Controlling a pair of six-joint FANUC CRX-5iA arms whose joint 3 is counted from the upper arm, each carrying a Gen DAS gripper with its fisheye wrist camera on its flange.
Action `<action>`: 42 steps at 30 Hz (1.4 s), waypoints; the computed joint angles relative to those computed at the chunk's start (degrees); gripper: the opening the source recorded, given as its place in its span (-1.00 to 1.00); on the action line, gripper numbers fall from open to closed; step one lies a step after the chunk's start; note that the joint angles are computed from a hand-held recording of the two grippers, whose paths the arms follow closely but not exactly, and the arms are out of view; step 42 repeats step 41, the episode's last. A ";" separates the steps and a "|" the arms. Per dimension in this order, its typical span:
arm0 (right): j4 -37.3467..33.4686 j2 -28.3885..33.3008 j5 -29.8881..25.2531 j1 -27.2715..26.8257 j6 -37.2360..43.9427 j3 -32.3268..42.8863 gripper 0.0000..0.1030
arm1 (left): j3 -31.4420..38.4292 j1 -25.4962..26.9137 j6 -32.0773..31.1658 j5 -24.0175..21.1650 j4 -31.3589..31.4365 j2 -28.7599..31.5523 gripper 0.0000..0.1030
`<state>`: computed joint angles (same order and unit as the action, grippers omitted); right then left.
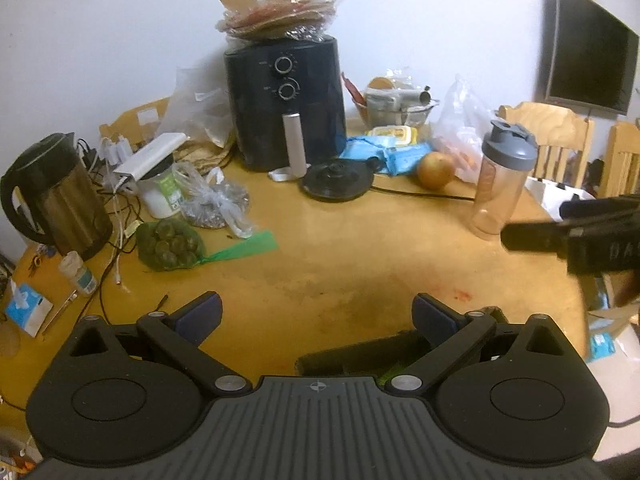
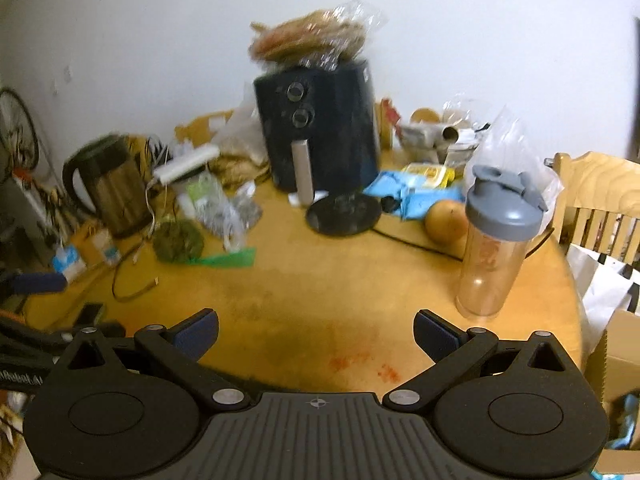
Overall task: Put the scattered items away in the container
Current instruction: 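Withdraw both grippers from the box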
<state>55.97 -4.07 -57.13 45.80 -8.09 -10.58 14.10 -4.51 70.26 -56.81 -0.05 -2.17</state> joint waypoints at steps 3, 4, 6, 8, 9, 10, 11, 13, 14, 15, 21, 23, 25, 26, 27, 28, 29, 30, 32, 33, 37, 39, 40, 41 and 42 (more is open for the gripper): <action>1.15 -0.17 -0.08 -0.41 -3.08 -0.27 1.00 | 0.88 1.15 -0.83 -1.98 2.30 0.87 1.00; 0.84 0.51 -1.66 -0.24 -3.40 0.60 1.00 | 1.06 1.45 -0.54 -2.53 2.54 1.04 1.00; -2.93 2.85 -6.73 0.38 0.13 4.70 1.00 | 2.32 1.63 0.02 -4.44 1.91 1.87 1.00; -9.69 5.59 -11.69 0.20 6.65 10.52 1.00 | 3.90 1.49 1.16 -6.86 0.39 2.79 1.00; -12.87 6.54 -13.46 -0.05 8.85 12.83 1.00 | 5.04 1.53 1.82 -8.73 -0.11 3.62 1.00; -15.86 7.24 -14.76 -0.32 10.51 14.77 1.00 | 6.27 1.75 2.43 -10.90 -0.20 4.58 1.00; -19.12 8.01 -15.95 -0.74 12.35 16.86 1.00 | 7.11 2.12 2.83 -12.60 0.07 5.29 1.00; -26.92 10.39 -19.53 -2.06 18.02 22.48 1.00 | 8.95 3.14 4.07 -16.63 1.20 7.11 1.00; -29.77 11.58 -21.41 -2.49 20.50 24.82 1.00 | 9.47 3.77 4.30 -18.23 1.97 7.71 1.00; -32.32 13.00 -23.49 -2.90 23.25 27.31 1.00 | 10.00 4.10 4.63 -19.67 2.31 8.27 1.00; -39.38 17.47 -30.61 -2.80 29.39 34.39 1.00 | 14.30 4.16 6.92 -29.05 0.44 12.08 1.00; -41.52 17.41 -30.54 -3.09 29.13 34.56 1.00 | 14.82 4.53 7.29 -31.27 0.98 12.88 1.00; -43.30 17.77 -30.81 -3.59 29.80 35.23 1.00 | 15.00 4.94 7.43 -33.17 1.51 13.49 1.00; -44.04 18.07 -31.37 -3.64 29.90 35.81 1.00 | 15.13 5.02 7.59 -33.92 1.66 13.81 1.00; -44.83 18.47 -32.00 -3.85 30.55 36.48 1.00 | 15.16 5.10 7.72 -34.53 1.73 14.02 1.00; -45.54 18.77 -32.52 -4.04 30.80 36.93 1.00 | 15.37 5.02 8.27 -35.17 1.68 14.25 1.00; -46.09 18.95 -32.90 -4.18 31.04 37.31 1.00 | 15.59 5.03 8.38 -35.70 1.68 14.55 1.00; -46.52 19.02 -33.02 -4.27 31.21 37.44 1.00 | 16.05 4.96 8.53 -36.36 1.59 14.95 1.00; -47.16 19.05 -33.03 -4.51 31.76 37.57 1.00 | 16.70 4.62 9.22 -37.44 1.15 15.62 1.00; -47.37 18.99 -32.97 -4.58 32.29 37.49 1.00 | 17.14 4.42 9.44 -37.88 0.97 16.06 1.00; -48.67 18.86 -32.82 -5.25 33.46 37.37 1.00 | 18.57 3.84 10.25 -39.39 0.62 17.46 1.00; -49.33 18.73 -32.50 -5.79 34.05 37.24 1.00 | 18.83 3.67 10.97 -39.51 0.59 17.82 1.00; -49.58 18.72 -32.40 -6.06 34.53 37.21 1.00 | 19.18 3.56 11.43 -39.61 0.52 18.16 1.00; -49.76 18.74 -32.40 -6.33 34.86 37.24 1.00 | 19.35 3.49 11.78 -39.60 0.56 18.36 1.00; -49.76 18.74 -32.40 -6.33 34.86 37.24 1.00 | 19.35 3.49 11.78 -39.60 0.56 18.36 1.00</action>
